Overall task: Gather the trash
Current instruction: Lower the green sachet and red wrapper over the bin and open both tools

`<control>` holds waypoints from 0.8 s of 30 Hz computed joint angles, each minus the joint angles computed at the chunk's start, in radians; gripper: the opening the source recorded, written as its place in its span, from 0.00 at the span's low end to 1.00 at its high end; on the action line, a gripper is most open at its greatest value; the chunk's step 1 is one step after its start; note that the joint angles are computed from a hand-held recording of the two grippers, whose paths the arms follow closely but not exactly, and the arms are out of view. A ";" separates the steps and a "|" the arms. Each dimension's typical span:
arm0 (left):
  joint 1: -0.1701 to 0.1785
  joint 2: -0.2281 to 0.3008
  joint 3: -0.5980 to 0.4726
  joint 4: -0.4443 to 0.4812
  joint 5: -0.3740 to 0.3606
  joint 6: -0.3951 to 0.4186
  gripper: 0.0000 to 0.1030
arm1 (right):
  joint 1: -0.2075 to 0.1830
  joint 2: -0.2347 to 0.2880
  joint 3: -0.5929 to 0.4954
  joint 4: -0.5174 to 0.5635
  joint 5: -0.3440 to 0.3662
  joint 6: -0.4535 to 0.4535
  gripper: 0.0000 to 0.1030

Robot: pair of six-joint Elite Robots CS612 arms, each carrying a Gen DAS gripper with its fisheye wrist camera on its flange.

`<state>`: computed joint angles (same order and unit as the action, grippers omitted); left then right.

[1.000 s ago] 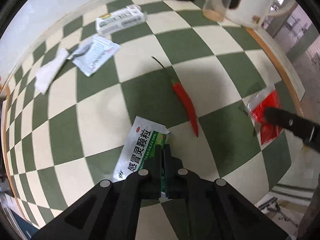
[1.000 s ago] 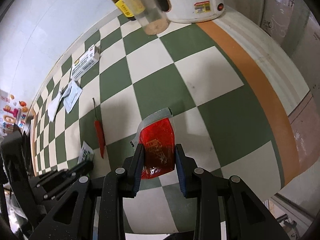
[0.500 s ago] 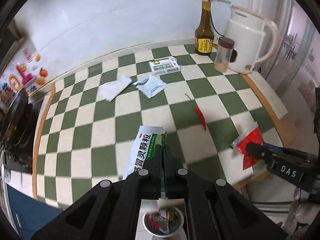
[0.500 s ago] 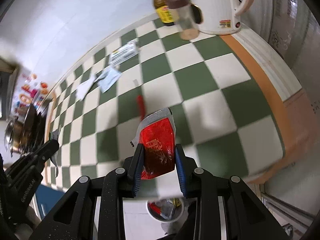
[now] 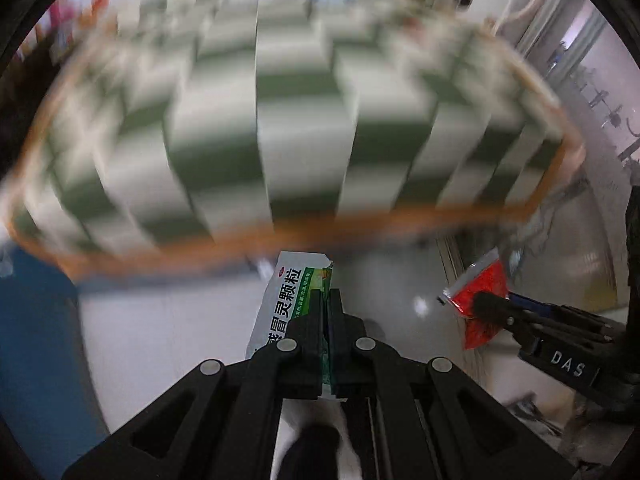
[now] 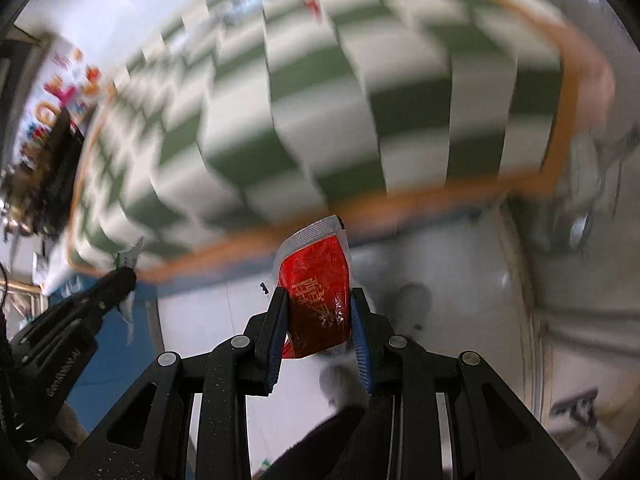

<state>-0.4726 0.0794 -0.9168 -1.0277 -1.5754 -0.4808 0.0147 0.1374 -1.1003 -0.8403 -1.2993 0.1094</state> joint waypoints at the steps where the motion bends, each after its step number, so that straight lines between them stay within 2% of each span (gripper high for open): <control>1: 0.006 0.031 -0.033 0.029 -0.037 -0.020 0.00 | 0.005 0.033 -0.040 0.042 -0.006 -0.006 0.31; 3: 0.018 0.104 -0.092 0.080 -0.102 -0.052 0.00 | 0.014 0.086 -0.094 0.094 -0.016 -0.014 0.31; 5: 0.034 0.169 -0.131 0.093 -0.171 -0.091 0.00 | 0.023 0.153 -0.141 0.138 -0.025 -0.019 0.31; 10: 0.064 0.311 -0.170 0.039 -0.275 -0.156 0.03 | 0.036 0.305 -0.209 0.132 -0.022 -0.022 0.31; 11: 0.067 0.331 -0.163 0.030 -0.285 -0.161 0.06 | 0.039 0.339 -0.217 0.116 -0.022 -0.023 0.31; 14: 0.080 0.381 -0.139 -0.008 -0.344 -0.167 0.07 | 0.045 0.410 -0.215 0.071 -0.012 -0.030 0.31; 16: 0.078 0.401 -0.122 -0.020 -0.325 -0.153 0.10 | 0.048 0.445 -0.200 0.047 -0.006 -0.032 0.32; 17: 0.077 0.411 -0.120 -0.031 -0.317 -0.147 0.19 | 0.051 0.464 -0.186 0.036 -0.006 -0.038 0.33; 19: 0.074 0.429 -0.129 -0.049 -0.291 -0.145 0.45 | 0.058 0.485 -0.166 0.022 -0.034 -0.043 0.35; 20: 0.070 0.438 -0.137 -0.063 -0.250 -0.141 0.75 | 0.059 0.488 -0.148 0.019 -0.037 -0.049 0.41; 21: 0.066 0.441 -0.141 -0.065 -0.212 -0.134 0.91 | 0.063 0.492 -0.134 0.016 -0.047 -0.050 0.47; 22: 0.062 0.442 -0.146 -0.055 -0.171 -0.125 0.92 | 0.066 0.499 -0.130 0.008 -0.067 -0.051 0.59; 24: 0.058 0.448 -0.160 -0.038 -0.132 -0.117 0.94 | 0.069 0.505 -0.126 -0.009 -0.093 -0.058 0.74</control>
<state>-0.4149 0.5273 -1.0767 -1.0660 -1.7076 -0.5975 0.0838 0.6420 -1.2260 -0.8493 -1.3920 0.0519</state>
